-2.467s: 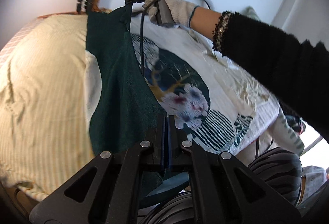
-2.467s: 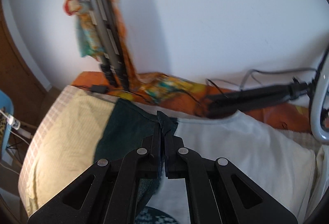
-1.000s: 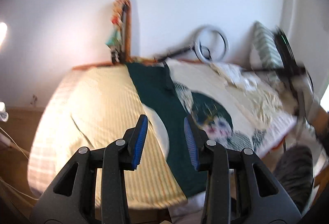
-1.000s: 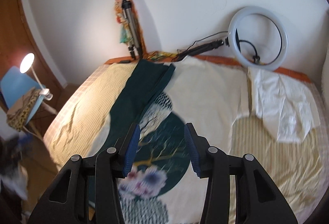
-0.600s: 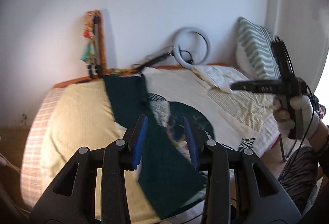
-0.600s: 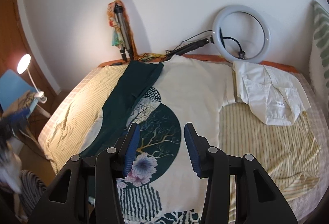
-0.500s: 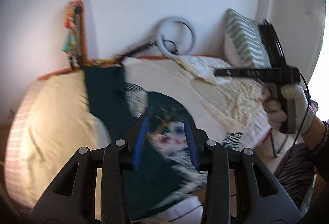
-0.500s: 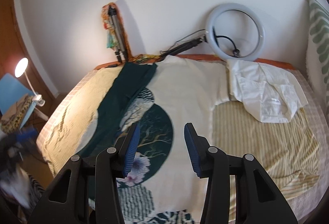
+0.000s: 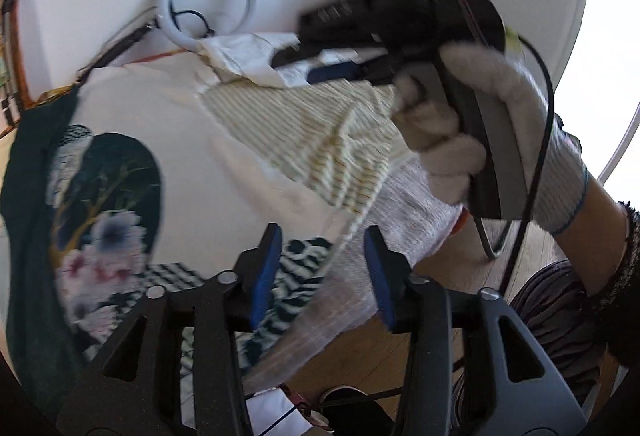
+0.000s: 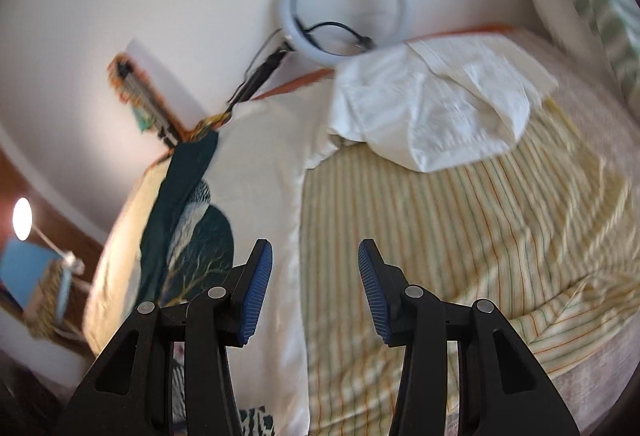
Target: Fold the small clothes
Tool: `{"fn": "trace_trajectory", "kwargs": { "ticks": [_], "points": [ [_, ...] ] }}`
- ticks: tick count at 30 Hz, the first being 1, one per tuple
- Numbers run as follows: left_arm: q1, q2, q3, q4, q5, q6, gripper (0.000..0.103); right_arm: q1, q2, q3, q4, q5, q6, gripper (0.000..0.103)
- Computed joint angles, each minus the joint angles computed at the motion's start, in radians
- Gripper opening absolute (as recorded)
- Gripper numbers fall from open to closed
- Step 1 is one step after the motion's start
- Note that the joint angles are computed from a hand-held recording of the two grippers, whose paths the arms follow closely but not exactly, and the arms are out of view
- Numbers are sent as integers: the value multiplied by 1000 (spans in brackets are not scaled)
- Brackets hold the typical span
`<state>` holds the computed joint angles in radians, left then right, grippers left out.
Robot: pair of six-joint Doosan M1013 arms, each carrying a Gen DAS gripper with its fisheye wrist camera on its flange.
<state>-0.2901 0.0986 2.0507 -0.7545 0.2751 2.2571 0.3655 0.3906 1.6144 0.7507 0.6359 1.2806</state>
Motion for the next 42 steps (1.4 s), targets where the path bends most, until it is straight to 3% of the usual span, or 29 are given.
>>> {"fn": "trace_trajectory", "kwargs": {
  "ticks": [3,6,9,10,12,13,15,18,21,24,30,37,39,40,41,42],
  "points": [
    [-23,35,-27,86,6,-84,51,-8,7,-7,30,-3,-38,44],
    [-38,64,-52,229,0,-238,51,-3,17,-19,1,-9,-37,44],
    [-41,84,-65,357,-5,-372,51,-14,36,-28,52,17,-54,44],
    [-45,85,-63,407,-9,-424,48,-16,43,-31,64,23,-52,44],
    [-42,97,-67,439,0,-451,26,-21,58,-40,88,36,-51,44],
    [-38,101,-67,423,1,-433,13,-22,66,-47,96,44,-51,44],
    [-28,100,-62,336,-5,-356,5,-21,85,-63,104,59,-43,44],
    [-4,90,-56,143,7,-202,2,-16,112,-90,115,86,-33,44],
    [38,64,-37,-144,28,14,2,-10,143,-124,121,108,-10,44],
    [64,40,-23,-283,39,114,2,-10,179,-162,149,128,20,44],
    [77,18,-6,-338,34,140,2,9,251,-254,107,130,99,44],
    [83,15,9,-352,29,137,2,17,287,-285,165,56,121,43],
    [81,15,11,-339,20,126,2,21,293,-297,146,44,154,34],
    [82,15,14,-347,20,132,2,22,298,-306,129,50,172,17],
    [86,15,16,-359,23,141,2,23,305,-316,110,61,197,9],
    [91,15,18,-374,31,150,2,25,309,-323,97,65,216,9]
  ]
}}
